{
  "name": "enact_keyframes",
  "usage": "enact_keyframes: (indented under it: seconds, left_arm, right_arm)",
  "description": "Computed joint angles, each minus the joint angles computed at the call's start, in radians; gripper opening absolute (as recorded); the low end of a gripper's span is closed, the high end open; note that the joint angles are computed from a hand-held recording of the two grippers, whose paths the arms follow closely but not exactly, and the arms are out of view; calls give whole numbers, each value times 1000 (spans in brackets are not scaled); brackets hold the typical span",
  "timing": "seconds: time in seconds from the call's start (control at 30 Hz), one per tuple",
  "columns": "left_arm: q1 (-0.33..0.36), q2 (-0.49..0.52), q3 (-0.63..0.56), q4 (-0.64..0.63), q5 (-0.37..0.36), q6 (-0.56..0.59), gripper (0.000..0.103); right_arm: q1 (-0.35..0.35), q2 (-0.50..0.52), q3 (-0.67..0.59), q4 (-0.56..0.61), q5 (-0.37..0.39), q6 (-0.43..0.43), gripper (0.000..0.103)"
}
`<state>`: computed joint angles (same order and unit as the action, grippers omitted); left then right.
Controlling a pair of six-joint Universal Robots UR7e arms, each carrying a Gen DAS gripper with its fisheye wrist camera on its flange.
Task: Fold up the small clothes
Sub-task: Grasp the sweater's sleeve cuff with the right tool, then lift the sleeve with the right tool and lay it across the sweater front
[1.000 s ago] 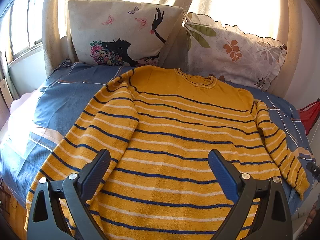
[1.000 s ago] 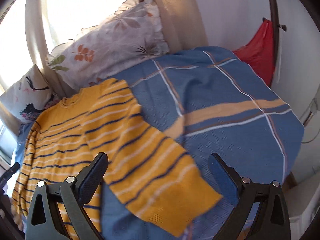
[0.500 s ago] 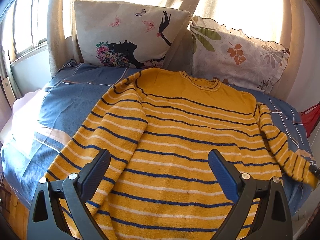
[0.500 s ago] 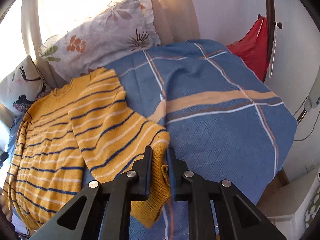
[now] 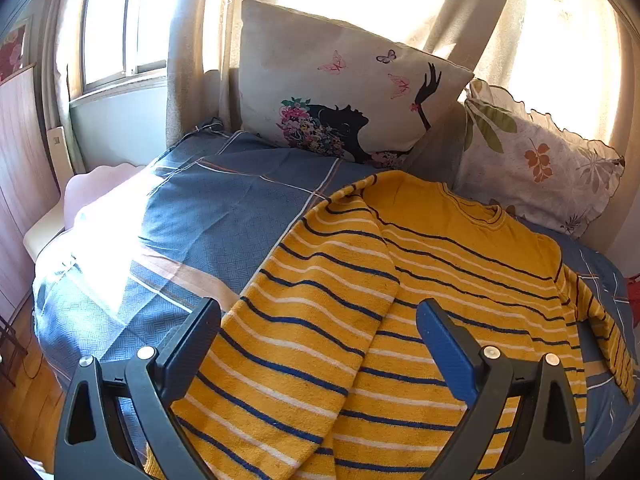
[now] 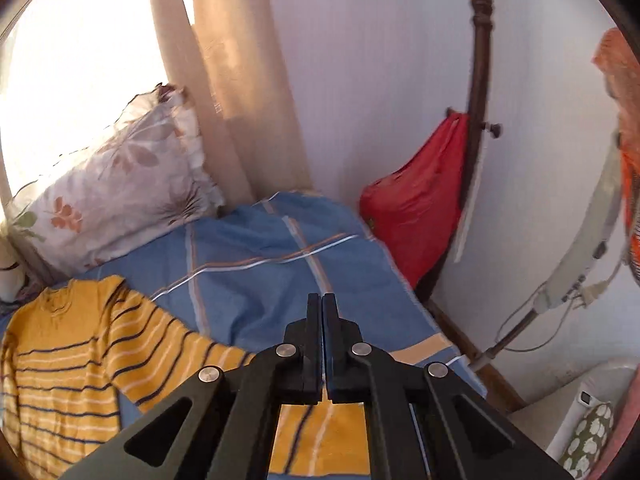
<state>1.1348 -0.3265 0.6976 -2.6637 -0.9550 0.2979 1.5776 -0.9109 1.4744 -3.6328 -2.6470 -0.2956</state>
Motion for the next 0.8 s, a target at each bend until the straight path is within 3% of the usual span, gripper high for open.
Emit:
enact_keyframes:
  seconds: [0.07, 0.13, 0.17, 0.3, 0.37, 0.57, 0.67, 0.7, 0.73, 0.77, 0.8]
  left_arm:
    - [5, -9, 10, -6, -5, 2, 98]
    - [8, -11, 13, -3, -9, 10, 98]
    - [9, -8, 9, 2, -9, 12, 98]
    - [13, 6, -16, 58, -37, -2, 98]
    - [13, 10, -18, 80, -54, -6, 98]
    - [7, -12, 31, 84, -76, -5, 98]
    - [7, -21, 43, 66, -70, -12, 98]
    - [8, -23, 43, 64, -67, -14, 98]
    - [9, -24, 41, 62, -62, -15, 98]
    - [10, -25, 39, 60, -57, -14, 98]
    - [12, -23, 29, 60, -52, -12, 98]
  right_arm:
    - [-15, -40, 63, 151, 46, 140, 16]
    - [-37, -79, 146, 224, 111, 283, 43]
    - [-47, -104, 202, 224, 167, 353, 46]
    - [-142, -195, 453, 103, 527, 607, 51]
    - [-174, -196, 523, 33, 600, 695, 54]
    - [-207, -146, 527, -45, 559, 768, 58]
    - [-189, -106, 450, -42, 460, 731, 59]
    - [-182, -90, 426, -52, 425, 706, 52]
    - [-175, -79, 404, -49, 387, 681, 22]
    - [-173, -79, 390, -31, 361, 662, 11]
    - [-170, -83, 380, -26, 346, 639, 11]
